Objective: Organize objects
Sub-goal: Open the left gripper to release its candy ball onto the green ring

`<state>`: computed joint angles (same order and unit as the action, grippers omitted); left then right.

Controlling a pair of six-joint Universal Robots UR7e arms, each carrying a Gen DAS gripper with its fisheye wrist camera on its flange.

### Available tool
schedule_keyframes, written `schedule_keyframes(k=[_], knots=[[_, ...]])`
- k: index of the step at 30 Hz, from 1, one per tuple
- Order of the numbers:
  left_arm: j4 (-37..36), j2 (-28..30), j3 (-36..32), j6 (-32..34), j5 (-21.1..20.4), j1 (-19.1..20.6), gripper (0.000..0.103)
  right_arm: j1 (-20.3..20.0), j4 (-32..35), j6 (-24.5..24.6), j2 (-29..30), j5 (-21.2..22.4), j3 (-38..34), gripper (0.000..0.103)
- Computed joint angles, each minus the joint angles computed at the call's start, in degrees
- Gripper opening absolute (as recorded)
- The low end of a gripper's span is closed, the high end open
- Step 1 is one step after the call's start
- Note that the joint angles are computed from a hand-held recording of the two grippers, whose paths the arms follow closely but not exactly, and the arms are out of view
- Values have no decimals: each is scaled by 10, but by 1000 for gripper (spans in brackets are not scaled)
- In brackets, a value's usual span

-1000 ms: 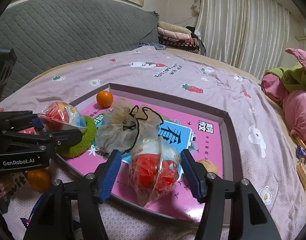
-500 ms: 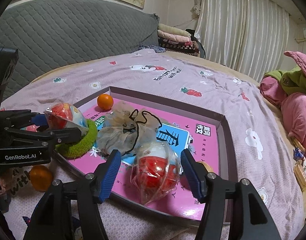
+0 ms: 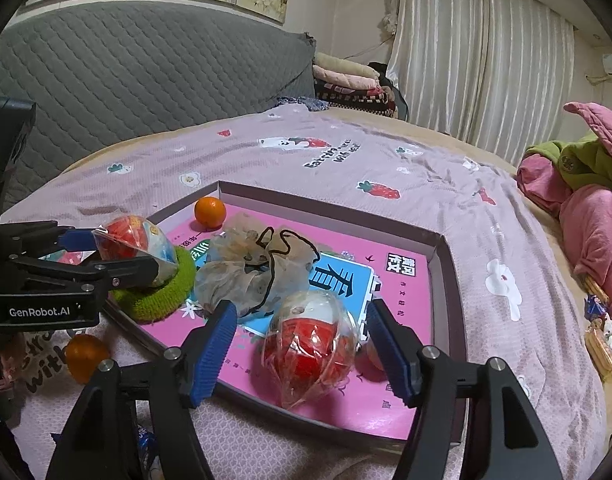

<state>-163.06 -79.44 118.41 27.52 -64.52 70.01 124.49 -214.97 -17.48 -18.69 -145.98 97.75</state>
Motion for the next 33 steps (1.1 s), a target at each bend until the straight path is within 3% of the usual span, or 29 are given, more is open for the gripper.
schedule_keyframes(k=[33], knots=[[-16,-5,-14,-4,4,-8,71,4,-24,-7,0,-3,1,72]])
